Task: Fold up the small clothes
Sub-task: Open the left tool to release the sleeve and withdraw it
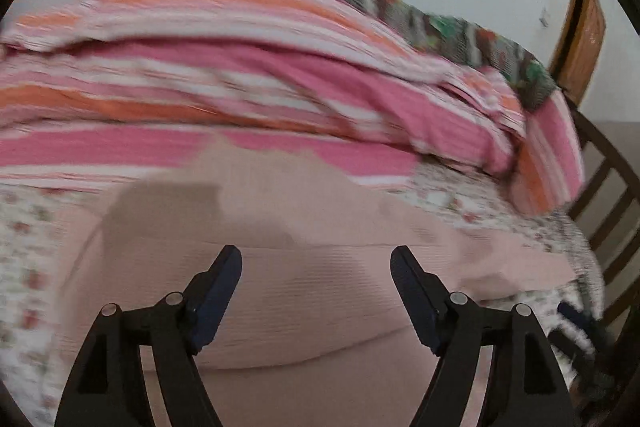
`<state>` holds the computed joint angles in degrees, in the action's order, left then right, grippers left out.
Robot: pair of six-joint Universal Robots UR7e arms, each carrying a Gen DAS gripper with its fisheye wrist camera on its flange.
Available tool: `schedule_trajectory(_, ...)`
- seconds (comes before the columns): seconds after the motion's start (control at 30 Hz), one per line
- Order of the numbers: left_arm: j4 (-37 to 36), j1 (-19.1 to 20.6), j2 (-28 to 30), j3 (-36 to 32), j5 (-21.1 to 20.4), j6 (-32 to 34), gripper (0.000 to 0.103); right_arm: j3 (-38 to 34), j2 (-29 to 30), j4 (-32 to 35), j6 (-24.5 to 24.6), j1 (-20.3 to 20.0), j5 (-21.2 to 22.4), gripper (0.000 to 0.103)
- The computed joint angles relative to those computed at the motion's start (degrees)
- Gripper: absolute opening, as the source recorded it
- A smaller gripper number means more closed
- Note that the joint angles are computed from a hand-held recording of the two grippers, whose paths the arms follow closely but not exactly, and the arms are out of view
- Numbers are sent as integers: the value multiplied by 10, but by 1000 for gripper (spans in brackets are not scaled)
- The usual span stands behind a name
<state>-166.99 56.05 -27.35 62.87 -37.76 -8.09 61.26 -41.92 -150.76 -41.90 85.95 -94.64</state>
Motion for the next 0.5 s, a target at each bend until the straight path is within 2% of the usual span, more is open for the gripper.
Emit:
schedule_trajectory(0.07, -29, 3, -44, 66, 42, -8, 75, -27, 22, 24, 4, 9, 1, 80)
schedule_trajectory(0.1, -24, 7, -60, 86, 60, -28, 75, -39, 31, 33, 5, 12, 3, 75)
schedule_trajectory(0.17, -2, 18, -104, 139, 75, -82, 74, -78, 63, 54, 4, 21, -8, 58)
schedule_trajectory(0.3, 15, 45, -171, 216, 44, -145, 70, -168, 122, 117, 22, 32, -38, 47)
schedule_trajectory(0.43, 15, 67, -177, 218, 11, -151, 57, -268, 183, 173, 37, 42, -85, 47)
schedule_trajectory(0.5, 11, 80, -177, 215, -23, -158, 52, -316, 213, 201, 37, 45, -106, 42)
